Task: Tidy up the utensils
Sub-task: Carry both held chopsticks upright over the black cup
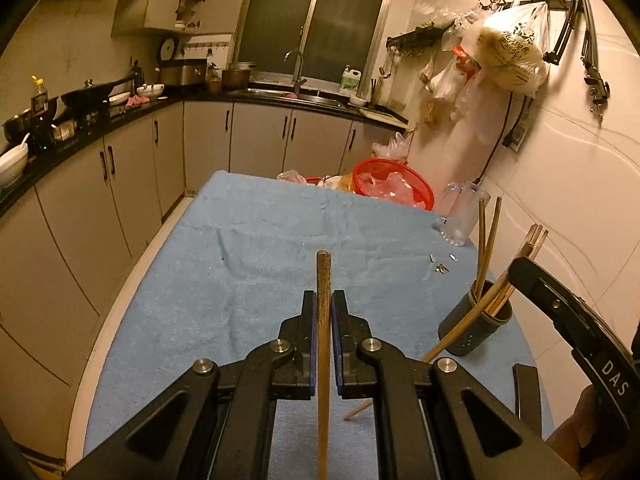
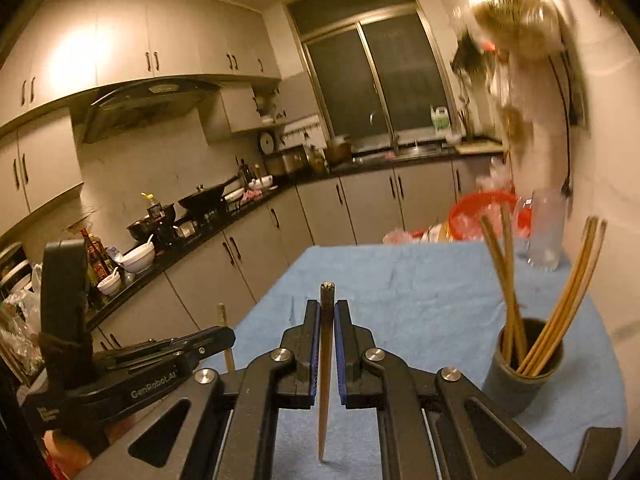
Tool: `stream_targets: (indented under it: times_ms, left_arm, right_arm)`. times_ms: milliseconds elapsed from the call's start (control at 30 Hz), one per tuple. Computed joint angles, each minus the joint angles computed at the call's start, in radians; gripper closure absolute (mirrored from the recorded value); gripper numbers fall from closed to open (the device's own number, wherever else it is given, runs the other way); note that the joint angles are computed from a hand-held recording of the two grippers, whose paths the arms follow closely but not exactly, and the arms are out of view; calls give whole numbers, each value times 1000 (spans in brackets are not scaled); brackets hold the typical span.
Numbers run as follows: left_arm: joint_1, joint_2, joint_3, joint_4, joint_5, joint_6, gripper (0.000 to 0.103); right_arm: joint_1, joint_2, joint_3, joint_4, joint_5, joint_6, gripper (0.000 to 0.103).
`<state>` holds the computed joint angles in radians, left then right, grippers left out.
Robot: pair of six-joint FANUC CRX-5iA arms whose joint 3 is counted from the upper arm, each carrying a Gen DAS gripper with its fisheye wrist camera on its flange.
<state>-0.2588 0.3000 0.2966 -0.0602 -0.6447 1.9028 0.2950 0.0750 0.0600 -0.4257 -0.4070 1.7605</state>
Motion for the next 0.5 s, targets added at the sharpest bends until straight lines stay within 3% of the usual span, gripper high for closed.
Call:
stream_targets:
  times_ms: [500]
  left_arm:
    - [-13, -7, 25, -6, -30, 1, 96]
  right_arm:
    - [-68, -32, -4, -93, -21, 50, 96]
